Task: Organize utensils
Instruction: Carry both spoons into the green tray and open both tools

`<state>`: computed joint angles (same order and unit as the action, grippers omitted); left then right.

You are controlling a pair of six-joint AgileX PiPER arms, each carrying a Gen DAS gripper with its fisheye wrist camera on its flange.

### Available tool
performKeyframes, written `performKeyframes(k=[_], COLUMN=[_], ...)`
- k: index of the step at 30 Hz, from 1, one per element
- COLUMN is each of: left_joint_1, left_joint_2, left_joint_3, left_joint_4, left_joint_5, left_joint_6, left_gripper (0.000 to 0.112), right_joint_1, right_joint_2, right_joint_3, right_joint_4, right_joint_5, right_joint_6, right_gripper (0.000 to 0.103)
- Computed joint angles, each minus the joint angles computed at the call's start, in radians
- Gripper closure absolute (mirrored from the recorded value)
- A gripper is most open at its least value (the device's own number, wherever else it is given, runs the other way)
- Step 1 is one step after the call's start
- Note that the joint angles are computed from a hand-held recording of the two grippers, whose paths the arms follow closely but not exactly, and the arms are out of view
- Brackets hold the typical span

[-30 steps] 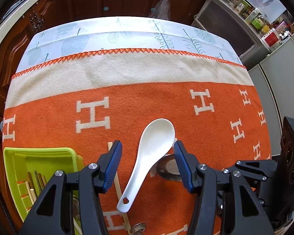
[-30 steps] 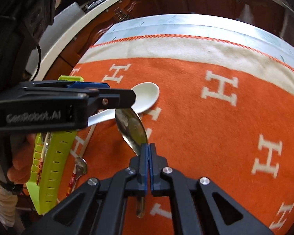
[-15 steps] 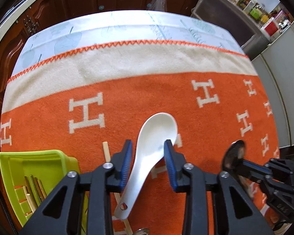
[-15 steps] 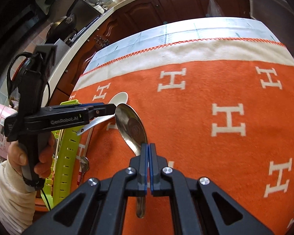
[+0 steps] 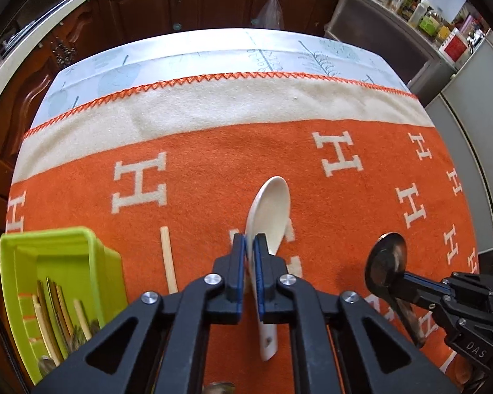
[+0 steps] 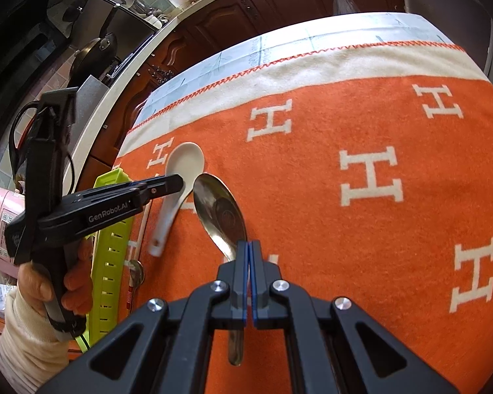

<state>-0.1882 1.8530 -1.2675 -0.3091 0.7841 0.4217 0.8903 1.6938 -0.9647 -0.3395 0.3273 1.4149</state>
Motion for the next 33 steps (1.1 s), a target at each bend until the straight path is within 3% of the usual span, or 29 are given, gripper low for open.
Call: performKeyframes(k=[7, 12, 18, 24, 33], left_joint_1=[0.044, 0.148, 0.401, 0.576, 0.623], left_joint_2=[-0.144, -0.345, -0.528, -0.511, -0.382], left_joint_3=[0.131, 0.198, 0.218, 0.268, 0.338], left_joint_4=[-0.111, -0.141, -0.17, -0.123, -0.139], left_joint_5=[-0.011, 0.088, 0.192, 0.168, 0.115], left_joint_6=[0.086, 0.141, 0.27, 0.342, 0.361], left_gripper=[0.11, 0.11, 0.11, 0.11, 0.11], right_joint_1=[0.033, 0.07, 0.125, 0.143, 0.152], right_joint_2=[-0.018, -0.021, 0.044, 0.198, 0.507], right_joint_3=[0.004, -0.038, -0.207, -0.468, -0.954], right_joint_4=[-0.071, -0.107, -0.097, 0.008, 0.068], right_joint_5=[0.006, 0.041, 0.101, 0.181, 0.395], right_joint_6=[0.111, 0.178, 0.169, 0.067, -0.007], right_gripper=[0.103, 0.103, 0.103, 0.103, 0.102])
